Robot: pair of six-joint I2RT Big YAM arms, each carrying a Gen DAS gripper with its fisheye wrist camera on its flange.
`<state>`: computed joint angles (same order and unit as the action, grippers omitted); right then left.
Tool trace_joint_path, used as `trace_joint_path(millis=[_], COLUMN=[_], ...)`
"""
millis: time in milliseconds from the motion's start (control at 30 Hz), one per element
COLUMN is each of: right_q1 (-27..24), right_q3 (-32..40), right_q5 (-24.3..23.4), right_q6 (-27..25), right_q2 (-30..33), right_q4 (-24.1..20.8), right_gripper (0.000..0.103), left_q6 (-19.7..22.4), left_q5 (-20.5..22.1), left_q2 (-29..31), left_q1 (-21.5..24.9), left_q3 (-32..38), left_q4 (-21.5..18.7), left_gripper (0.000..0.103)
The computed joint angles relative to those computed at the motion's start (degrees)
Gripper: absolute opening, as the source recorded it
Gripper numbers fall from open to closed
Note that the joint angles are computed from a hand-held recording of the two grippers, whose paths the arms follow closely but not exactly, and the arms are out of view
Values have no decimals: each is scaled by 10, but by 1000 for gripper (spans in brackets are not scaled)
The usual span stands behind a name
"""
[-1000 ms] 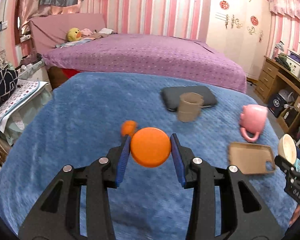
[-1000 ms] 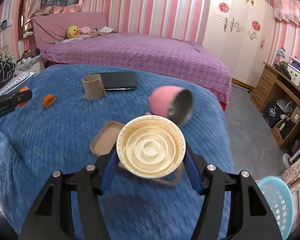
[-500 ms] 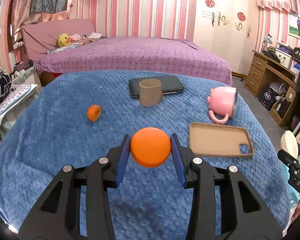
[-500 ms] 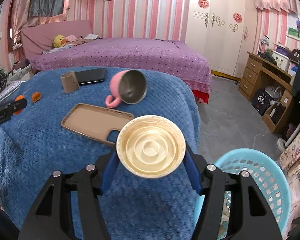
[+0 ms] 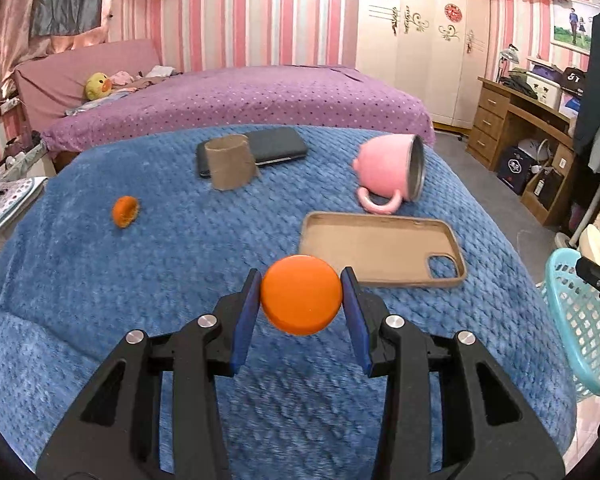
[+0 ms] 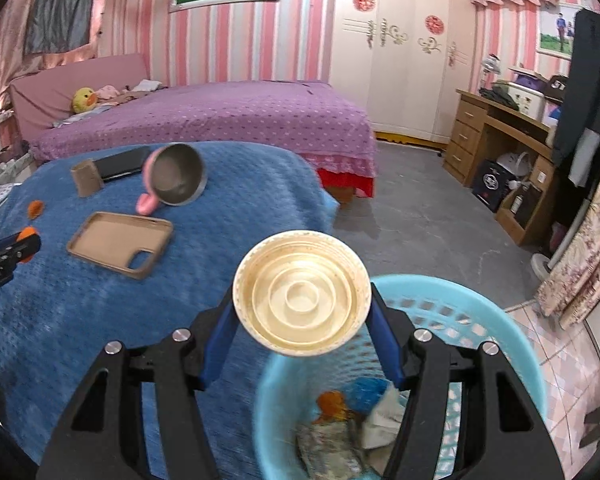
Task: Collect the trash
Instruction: 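Carry the white bowl with the right tool over the basket while the left holds the disc, then open the left tool to drop the orange disc while the right tool drops the bowl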
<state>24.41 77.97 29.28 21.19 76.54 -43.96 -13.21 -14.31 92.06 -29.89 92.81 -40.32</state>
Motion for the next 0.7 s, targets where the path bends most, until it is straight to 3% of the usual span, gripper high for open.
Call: trace_joint_path(millis=[333,467,700], right_q1=[-43,-62,-86], right_q3=[-55,-74,-87], right_q5=[2,-1,-3], right_q6=[5,12,-3], right_q2=[-51,-71,-82], right_q4=[-7,-6,-5], right_gripper=[61,61,61], left_q6=[-12,-1,3], left_q5=[-8,-25,-8], left_q2=[17,18,53], left_q1=[-22,-50,-98], left_q3=[24,31,74], left_q4=[-7,15,10], left_gripper=[39,39,39])
